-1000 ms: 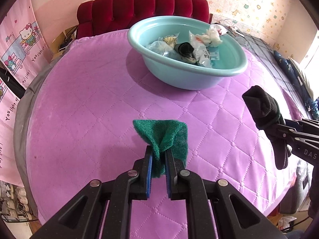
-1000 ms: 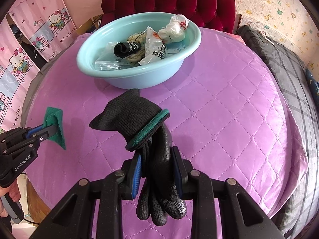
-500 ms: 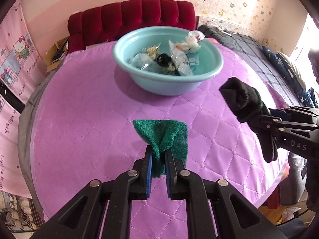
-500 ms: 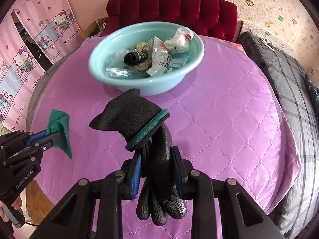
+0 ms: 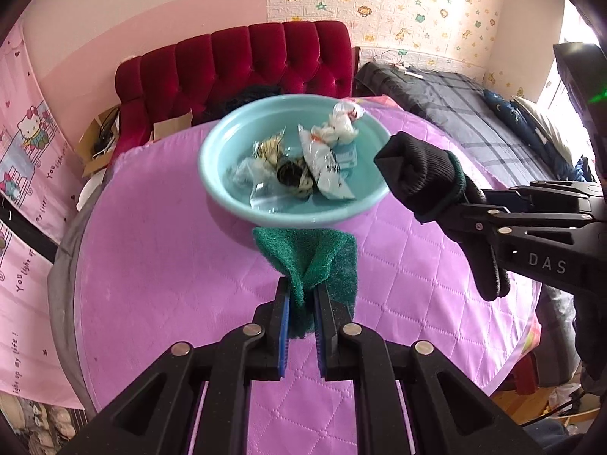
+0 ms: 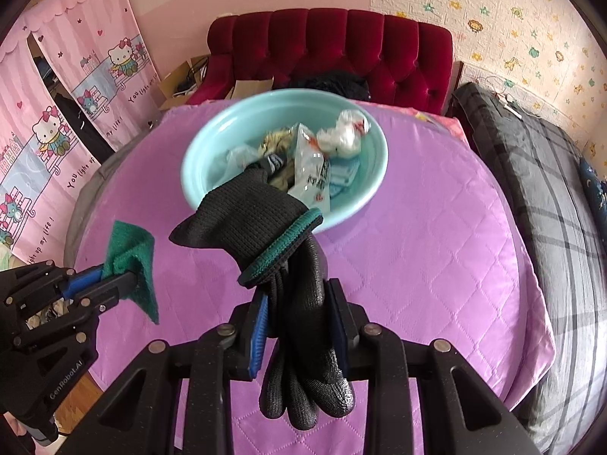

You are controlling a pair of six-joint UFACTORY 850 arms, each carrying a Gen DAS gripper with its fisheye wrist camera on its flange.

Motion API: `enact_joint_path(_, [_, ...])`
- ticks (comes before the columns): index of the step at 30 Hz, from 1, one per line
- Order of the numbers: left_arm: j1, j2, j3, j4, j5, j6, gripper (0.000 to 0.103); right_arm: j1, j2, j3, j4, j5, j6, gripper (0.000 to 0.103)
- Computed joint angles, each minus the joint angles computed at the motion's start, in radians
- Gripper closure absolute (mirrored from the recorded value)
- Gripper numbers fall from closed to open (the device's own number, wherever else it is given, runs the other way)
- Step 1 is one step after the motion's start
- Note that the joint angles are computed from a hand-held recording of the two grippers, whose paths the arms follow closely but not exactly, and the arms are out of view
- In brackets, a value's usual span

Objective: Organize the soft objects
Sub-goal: 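Carry the black glove and green pad with both grippers over the basin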

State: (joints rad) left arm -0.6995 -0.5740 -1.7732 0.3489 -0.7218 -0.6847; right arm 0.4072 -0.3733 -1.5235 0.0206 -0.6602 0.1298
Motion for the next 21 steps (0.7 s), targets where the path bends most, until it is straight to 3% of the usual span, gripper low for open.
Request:
enact_joint_path(13, [0.04,-0.109,-0.191,-0.055,-0.041,0.121,0.091,-0.021,-0.118,-0.197,0.021,-0.054,-0.03,0.072])
enact_joint_path(21, [0.078,-0.2,-0.326,-0.12,-0.065,0.199,0.091,-0.035,-0.243,-0.369,0.052,-0.111,-0.05,0.072])
